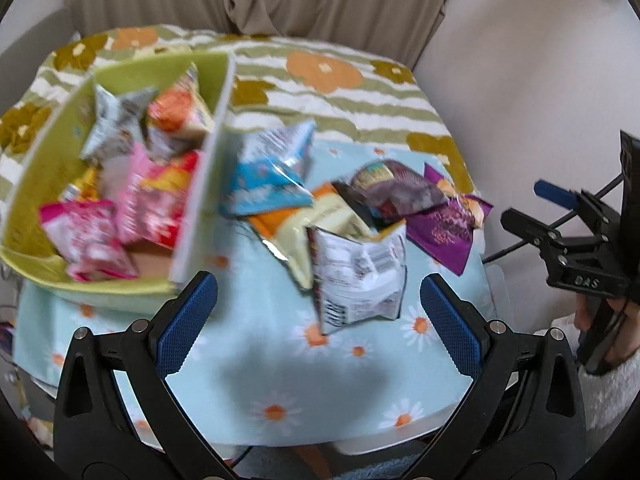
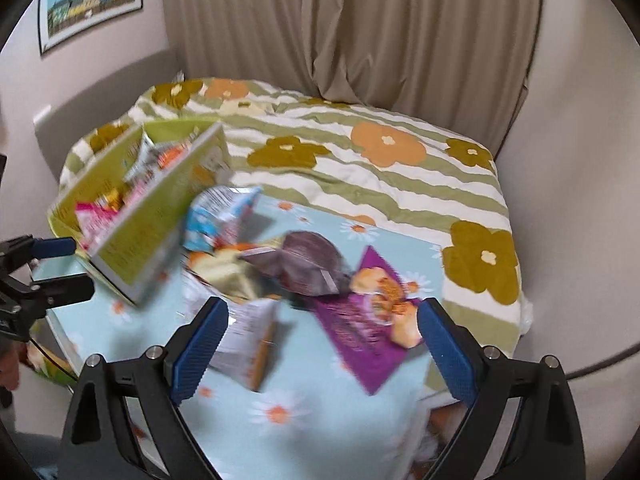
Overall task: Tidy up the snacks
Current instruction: 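Move both tools back over the snacks on the tray, then grasp the white MPM bag with left gripper while right grasps purple chips bag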
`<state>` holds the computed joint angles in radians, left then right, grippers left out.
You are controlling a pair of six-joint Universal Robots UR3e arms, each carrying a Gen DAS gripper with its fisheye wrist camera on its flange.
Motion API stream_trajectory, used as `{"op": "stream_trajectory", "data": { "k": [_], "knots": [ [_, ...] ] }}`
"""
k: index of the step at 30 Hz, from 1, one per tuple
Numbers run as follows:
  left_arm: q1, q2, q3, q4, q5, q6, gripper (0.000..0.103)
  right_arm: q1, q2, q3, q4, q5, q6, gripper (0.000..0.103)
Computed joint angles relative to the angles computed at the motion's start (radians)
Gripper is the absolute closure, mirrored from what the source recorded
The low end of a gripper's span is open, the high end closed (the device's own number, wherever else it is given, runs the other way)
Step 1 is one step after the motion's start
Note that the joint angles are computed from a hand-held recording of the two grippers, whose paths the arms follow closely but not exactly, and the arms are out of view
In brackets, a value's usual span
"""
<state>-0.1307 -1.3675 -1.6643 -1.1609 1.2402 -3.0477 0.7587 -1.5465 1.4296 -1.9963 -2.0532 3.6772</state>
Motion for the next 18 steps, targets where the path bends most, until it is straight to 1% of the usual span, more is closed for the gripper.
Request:
{"op": "stream_trajectory", "data": {
  "k": [2, 7, 13, 16, 18],
  "knots": [
    [-0.060, -0.056, -0.011, 0.060, 0.031, -0.058, 0.002, -0.054, -0.051, 0.100, -0.054, 0.036, -0.067, 0.009],
    [-0.143, -0.175, -0.014, 0.160, 0.077, -0.148, 0.002, -0.212, -0.134, 0.300, -0.196, 0.178, -0.250, 0.009],
    [-0.179, -0.286, -0.015, 0.238, 0.087, -0.209, 0.002, -0.326, -0.110, 0.405, -0.320, 0.282, -0.436, 0.009],
    [-0.201, -0.338, 0.002, 0.259, 0.094, -0.231, 0.002, -0.381, -0.084, 0.428, -0.348, 0.328, -0.493, 0.009],
    [-0.213, -0.369, 0.013, 0.271, 0.091, -0.245, 0.002, -0.413, -0.074, 0.443, -0.352, 0.382, -0.536, 0.009]
  ]
}}
